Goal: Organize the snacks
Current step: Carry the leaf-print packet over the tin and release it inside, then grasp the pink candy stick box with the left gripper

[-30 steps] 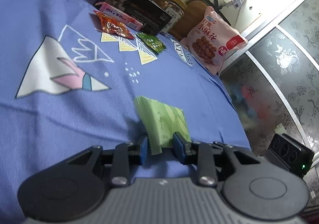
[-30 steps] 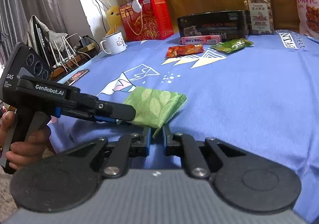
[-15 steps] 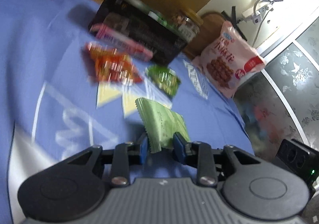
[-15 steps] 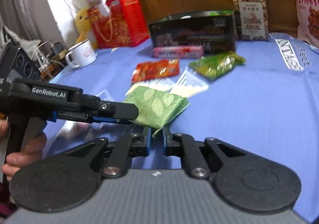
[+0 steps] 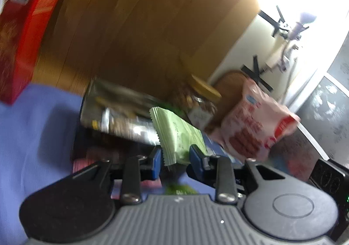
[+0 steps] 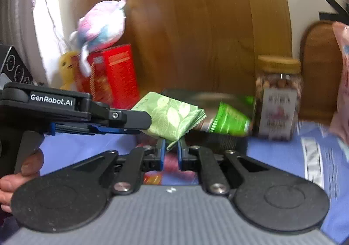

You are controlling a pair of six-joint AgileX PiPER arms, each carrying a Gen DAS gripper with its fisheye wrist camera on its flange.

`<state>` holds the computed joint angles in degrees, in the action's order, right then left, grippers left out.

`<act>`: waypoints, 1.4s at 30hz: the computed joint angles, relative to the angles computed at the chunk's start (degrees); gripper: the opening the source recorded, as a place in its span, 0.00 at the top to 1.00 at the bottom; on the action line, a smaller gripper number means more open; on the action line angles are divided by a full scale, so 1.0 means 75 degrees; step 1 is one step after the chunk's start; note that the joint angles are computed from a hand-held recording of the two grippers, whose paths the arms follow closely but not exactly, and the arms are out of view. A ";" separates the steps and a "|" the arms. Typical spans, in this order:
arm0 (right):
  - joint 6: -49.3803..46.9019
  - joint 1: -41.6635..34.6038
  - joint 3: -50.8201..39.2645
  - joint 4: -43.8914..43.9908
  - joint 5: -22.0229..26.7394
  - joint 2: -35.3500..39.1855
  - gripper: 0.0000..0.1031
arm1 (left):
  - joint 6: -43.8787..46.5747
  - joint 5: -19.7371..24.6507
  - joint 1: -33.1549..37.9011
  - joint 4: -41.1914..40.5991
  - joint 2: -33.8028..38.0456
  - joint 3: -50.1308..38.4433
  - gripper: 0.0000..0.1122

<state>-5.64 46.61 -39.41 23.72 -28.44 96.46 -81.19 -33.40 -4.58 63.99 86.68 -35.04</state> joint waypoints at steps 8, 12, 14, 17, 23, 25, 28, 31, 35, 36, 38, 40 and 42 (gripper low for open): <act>0.0212 -0.0684 -0.1756 -0.0482 0.0660 0.1346 0.79 | 0.0758 0.0878 -0.0250 -0.0849 0.1288 -0.1263 0.68; 0.1139 -0.0646 -0.0958 -0.1053 -0.0245 0.1087 0.69 | 0.1399 0.0626 0.0034 -0.1228 0.0903 -0.0670 0.58; 0.1289 -0.0485 -0.0234 -0.1002 -0.0907 0.0796 0.69 | 0.2063 0.0459 0.0203 -0.1729 0.0451 -0.0098 0.51; 0.2123 -0.0505 0.0491 -0.1648 -0.1339 0.0574 0.69 | 0.2170 0.0297 0.0569 -0.1538 -0.0050 0.0568 0.51; 0.3145 -0.0672 0.0079 -0.2359 -0.0311 0.1122 0.69 | 0.1433 0.0311 0.1098 -0.0969 0.0419 0.0881 0.51; 0.3621 -0.0751 -0.0139 -0.2676 -0.0127 0.1312 0.66 | 0.1045 0.0169 0.1181 -0.0654 0.0857 0.0682 0.51; 0.3378 -0.0715 -0.0353 -0.2341 0.0068 0.1467 0.58 | 0.1440 0.0456 0.0803 -0.1209 0.1303 0.0364 0.51; 0.3445 -0.0732 -0.0663 -0.2419 0.0207 0.1730 0.58 | 0.1829 0.0530 0.0552 -0.1616 0.1702 0.0095 0.54; 0.3180 -0.0628 -0.0967 -0.2248 0.0369 0.1901 0.58 | 0.2475 0.0572 0.0295 -0.2170 0.1691 0.0210 0.60; 0.2763 -0.0520 -0.0958 -0.1872 0.0386 0.1882 0.59 | 0.2319 0.0590 0.0298 -0.2032 0.1614 0.0252 0.60; 0.2275 -0.0361 -0.0852 -0.1402 0.0361 0.1756 0.59 | 0.1849 0.0511 0.0508 -0.1529 0.1262 0.0521 0.60; 0.1975 -0.0152 -0.0584 -0.1034 0.0185 0.1501 0.59 | 0.1801 0.0439 0.0600 -0.1441 0.0739 0.0907 0.60; 0.1147 0.0240 -0.0233 -0.0172 -0.0043 0.1116 0.59 | 0.1779 0.0485 0.0524 -0.1483 0.0073 0.1336 0.60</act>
